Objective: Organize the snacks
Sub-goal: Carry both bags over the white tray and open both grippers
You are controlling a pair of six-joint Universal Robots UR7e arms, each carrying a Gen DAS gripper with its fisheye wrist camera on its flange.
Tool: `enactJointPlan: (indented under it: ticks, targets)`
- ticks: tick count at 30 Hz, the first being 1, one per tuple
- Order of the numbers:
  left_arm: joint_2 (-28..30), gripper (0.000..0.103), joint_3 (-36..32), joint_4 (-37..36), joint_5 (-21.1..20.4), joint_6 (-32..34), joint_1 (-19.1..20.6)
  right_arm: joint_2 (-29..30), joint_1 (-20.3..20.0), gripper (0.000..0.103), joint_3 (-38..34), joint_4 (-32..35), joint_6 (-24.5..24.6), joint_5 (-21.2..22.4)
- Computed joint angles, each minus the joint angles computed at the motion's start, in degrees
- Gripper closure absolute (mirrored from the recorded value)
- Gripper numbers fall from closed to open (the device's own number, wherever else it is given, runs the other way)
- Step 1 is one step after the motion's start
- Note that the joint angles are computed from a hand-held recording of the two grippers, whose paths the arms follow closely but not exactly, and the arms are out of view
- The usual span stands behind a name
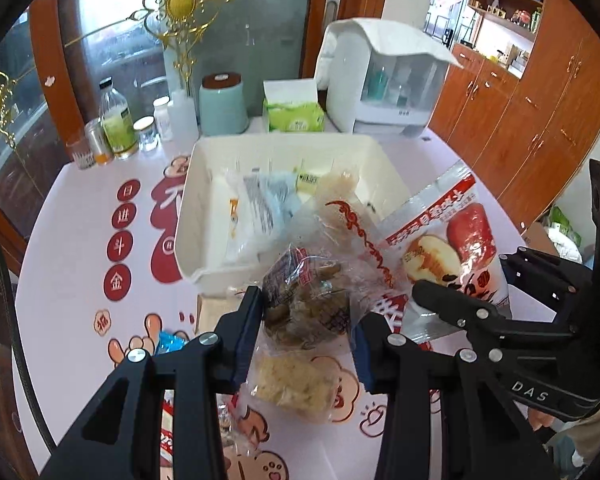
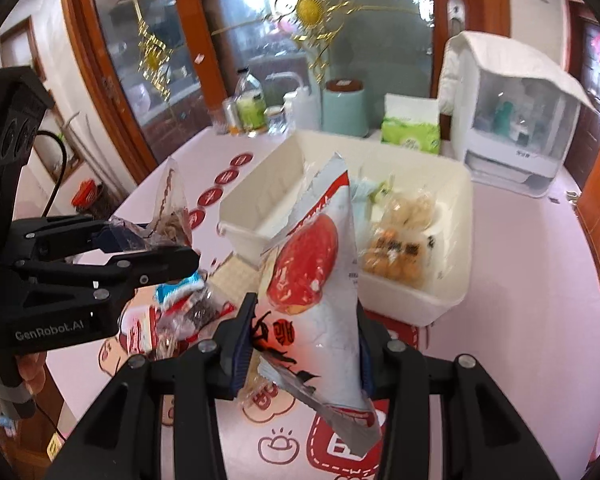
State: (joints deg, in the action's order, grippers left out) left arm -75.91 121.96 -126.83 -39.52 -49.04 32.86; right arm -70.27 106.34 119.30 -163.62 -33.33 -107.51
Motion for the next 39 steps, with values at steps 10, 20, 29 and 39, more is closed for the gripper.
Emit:
enactJointPlan:
  ticks: [10,20,29,39]
  targets:
    - [2.56,0.063,-6.46,1.91,3.05,4.63,0.45,0.69,1.13,0.060,-5.35,-2.04,1.13,-0.32]
    - [6.98,0.063,-14.03,-0.42,8.31,11.92,2.53,4.45,3.38,0.060,-13.60,-3.88,1.54,-0.11]
    - [11.21,0.063,-18.18,-7.57,7.98,16.82,7.95,10.46,3.32,0.060,-20.61,-1.95,4.36,-2.05]
    - [15.37,0.063,-20.29,-10.15,4.49,18.01,14.44,17.07,0.97,0.059,-25.61,0.35,6.42,-6.55]
